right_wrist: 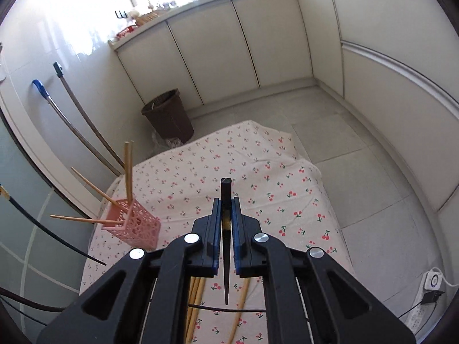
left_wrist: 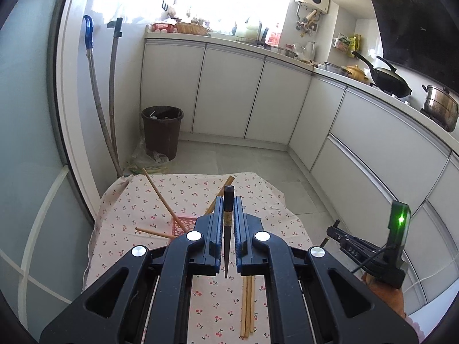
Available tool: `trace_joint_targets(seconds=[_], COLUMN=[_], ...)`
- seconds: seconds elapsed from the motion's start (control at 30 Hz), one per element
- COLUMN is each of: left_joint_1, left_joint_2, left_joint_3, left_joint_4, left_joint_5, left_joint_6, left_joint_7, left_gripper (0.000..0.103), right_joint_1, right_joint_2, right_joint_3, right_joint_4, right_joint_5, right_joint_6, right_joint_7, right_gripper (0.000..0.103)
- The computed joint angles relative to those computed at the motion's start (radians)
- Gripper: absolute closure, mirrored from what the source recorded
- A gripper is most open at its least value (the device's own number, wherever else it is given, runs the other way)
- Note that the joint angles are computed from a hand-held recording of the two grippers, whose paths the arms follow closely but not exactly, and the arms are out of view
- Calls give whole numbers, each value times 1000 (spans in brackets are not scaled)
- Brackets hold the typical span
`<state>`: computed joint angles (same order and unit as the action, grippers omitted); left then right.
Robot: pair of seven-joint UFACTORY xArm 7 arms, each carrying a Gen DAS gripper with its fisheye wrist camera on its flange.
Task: Organize utensils
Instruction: 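Lower the black chopstick into the pink holder and open the left gripper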
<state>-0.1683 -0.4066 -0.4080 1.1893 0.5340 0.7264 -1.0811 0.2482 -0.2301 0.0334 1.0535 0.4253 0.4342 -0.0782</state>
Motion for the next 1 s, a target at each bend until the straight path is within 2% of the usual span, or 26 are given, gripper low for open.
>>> trace_joint_targets(seconds=[0.33, 0.87, 1.0], left_joint_1=[49, 50, 37], left_joint_2=[43, 89, 31], left_joint_3=[20, 67, 95], left_joint_4=[70, 100, 68], left_joint_5=[55, 148, 93], left_joint_6=[34, 44, 32], left_joint_7=[-62, -140, -106], left_gripper=[97, 96, 95], right_joint_1=[100, 106, 107], right_joint_2=[-16, 55, 72], right_joint_3=[-38, 7, 16], right_joint_4=[152, 224, 240], right_joint_5=[225, 345, 382], right_joint_6=[-35, -42, -44], right_joint_7=[-137, -190, -208], right_gripper=[96, 96, 96])
